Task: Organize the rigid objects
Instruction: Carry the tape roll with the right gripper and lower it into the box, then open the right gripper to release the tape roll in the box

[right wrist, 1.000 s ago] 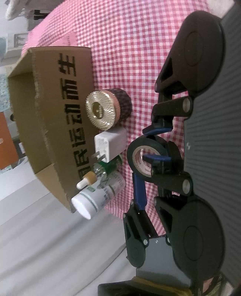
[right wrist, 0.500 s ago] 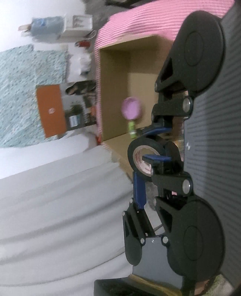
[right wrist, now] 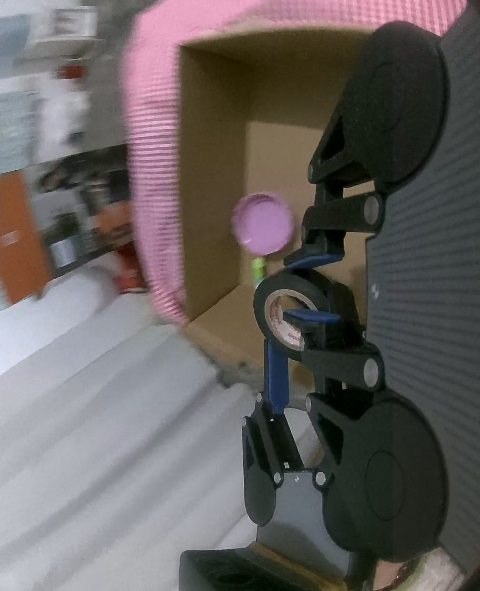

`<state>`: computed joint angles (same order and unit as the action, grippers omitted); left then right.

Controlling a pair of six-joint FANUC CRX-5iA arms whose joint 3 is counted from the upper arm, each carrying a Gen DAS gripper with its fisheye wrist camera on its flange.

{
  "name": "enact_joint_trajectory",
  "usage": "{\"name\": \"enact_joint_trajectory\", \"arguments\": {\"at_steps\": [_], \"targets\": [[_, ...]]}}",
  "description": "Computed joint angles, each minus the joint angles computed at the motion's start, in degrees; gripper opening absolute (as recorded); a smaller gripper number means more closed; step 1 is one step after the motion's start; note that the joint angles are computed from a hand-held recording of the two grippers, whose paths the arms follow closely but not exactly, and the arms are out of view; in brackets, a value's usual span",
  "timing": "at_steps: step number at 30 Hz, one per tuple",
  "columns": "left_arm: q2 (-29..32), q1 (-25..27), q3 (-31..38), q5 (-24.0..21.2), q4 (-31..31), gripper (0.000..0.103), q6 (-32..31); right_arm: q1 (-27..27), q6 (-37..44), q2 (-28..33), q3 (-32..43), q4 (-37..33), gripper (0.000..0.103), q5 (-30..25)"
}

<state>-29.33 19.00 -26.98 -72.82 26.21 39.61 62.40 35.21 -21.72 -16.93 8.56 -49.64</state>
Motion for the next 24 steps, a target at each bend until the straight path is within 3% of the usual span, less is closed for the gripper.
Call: {"name": "enact_joint_trajectory", "arguments": {"at_steps": [4, 9, 17, 24], "targets": [[6.73, -2.91, 2.66, -0.72, -4.79, 0.067, 4.28, -7.39, 10.93, 7.16, 6.05, -13.33, 0.024, -4.04], [12.79, -5.60, 5.59, -1.91, -8.91, 0.067, 7.42, -12.30, 17.71, 12.90, 10.66, -22.77, 0.024, -9.21], [17.19, -6.30, 8.41, -5.40, -11.42, 0.067, 9.12, -14.45, 21.19, 17.67, 13.56, -27.56, 0.025, -14.09], [17.18, -6.15, 8.81, -5.66, -10.80, 0.072, 8.90, -14.96, 21.99, 19.36, 13.91, -28.65, 0.029, -13.33]]}}
